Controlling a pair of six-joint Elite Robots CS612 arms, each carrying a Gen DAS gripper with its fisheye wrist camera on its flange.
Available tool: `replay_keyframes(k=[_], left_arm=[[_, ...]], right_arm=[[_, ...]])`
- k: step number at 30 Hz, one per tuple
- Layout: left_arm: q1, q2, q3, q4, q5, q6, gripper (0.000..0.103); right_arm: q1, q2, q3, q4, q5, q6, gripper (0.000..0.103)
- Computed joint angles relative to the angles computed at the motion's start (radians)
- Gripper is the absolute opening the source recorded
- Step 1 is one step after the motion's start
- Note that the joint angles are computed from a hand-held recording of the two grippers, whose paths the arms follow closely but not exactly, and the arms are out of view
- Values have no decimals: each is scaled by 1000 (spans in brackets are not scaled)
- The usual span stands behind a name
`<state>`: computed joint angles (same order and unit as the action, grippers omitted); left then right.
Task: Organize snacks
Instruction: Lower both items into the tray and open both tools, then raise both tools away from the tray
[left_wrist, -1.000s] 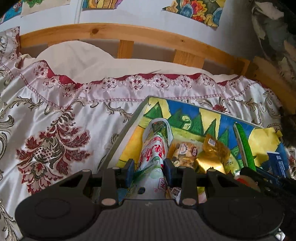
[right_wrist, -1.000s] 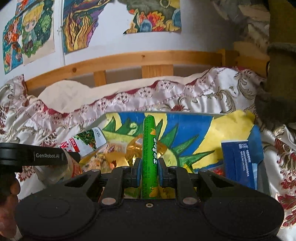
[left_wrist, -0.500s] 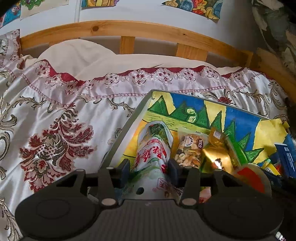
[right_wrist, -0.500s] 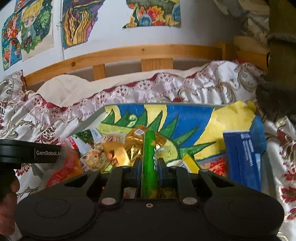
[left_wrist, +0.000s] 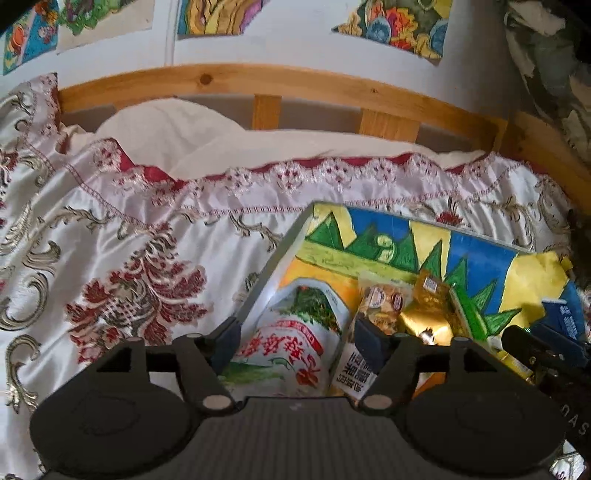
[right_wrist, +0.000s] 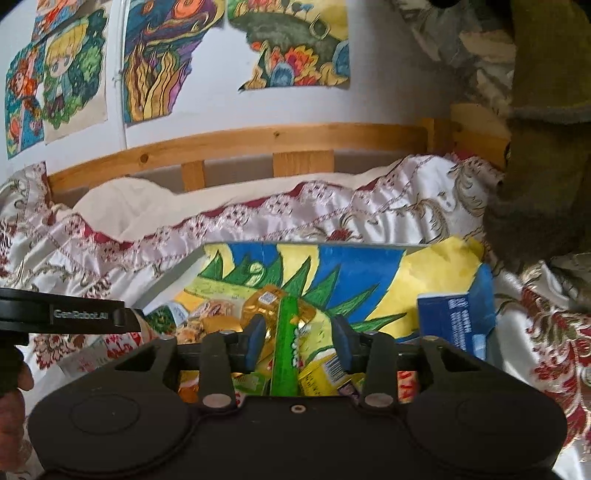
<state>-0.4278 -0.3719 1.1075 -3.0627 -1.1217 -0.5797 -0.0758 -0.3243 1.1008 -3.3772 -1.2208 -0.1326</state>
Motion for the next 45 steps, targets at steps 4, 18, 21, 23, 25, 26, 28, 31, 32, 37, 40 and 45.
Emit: replay_keyframes(k=[4, 18, 21, 23, 25, 26, 28, 31, 32, 37, 40, 45], left_arm=[[-8, -23, 36, -50, 36, 0, 85], [-60, -117, 218, -303, 201, 56, 103], [-75, -138, 264, -351, 229, 82, 103], [-85, -149, 296, -397, 249, 99, 103], [-97, -159, 328, -441, 272, 118, 103], [-101, -165, 341, -454, 281, 120, 103], [-109, -178, 371, -475, 295, 119, 103], [-121, -200, 419, -509, 305, 112, 103], [-126, -208, 436, -520, 309, 110, 103], [-148, -243, 517, -555, 330, 102, 103], [-158, -262, 562, -574, 328, 99, 103], [-169, -282, 618, -596, 325, 88, 103]], right_arm=[[-10, -15, 23, -47, 16, 32, 63], [-52, -113, 189, -286, 86, 115, 102], [-61, -135, 231, -326, 99, 130, 102], [-66, -151, 260, -344, 111, 139, 102], [-71, -165, 288, -360, 123, 145, 102], [-74, -172, 304, -369, 129, 146, 102], [-78, -187, 338, -391, 138, 141, 102], [-85, -207, 389, -434, 148, 127, 102], [-86, -213, 404, -449, 149, 127, 102], [-98, -240, 478, -517, 171, 128, 102], [-103, -254, 520, -551, 181, 117, 102], [-110, -275, 592, -599, 187, 79, 102]])
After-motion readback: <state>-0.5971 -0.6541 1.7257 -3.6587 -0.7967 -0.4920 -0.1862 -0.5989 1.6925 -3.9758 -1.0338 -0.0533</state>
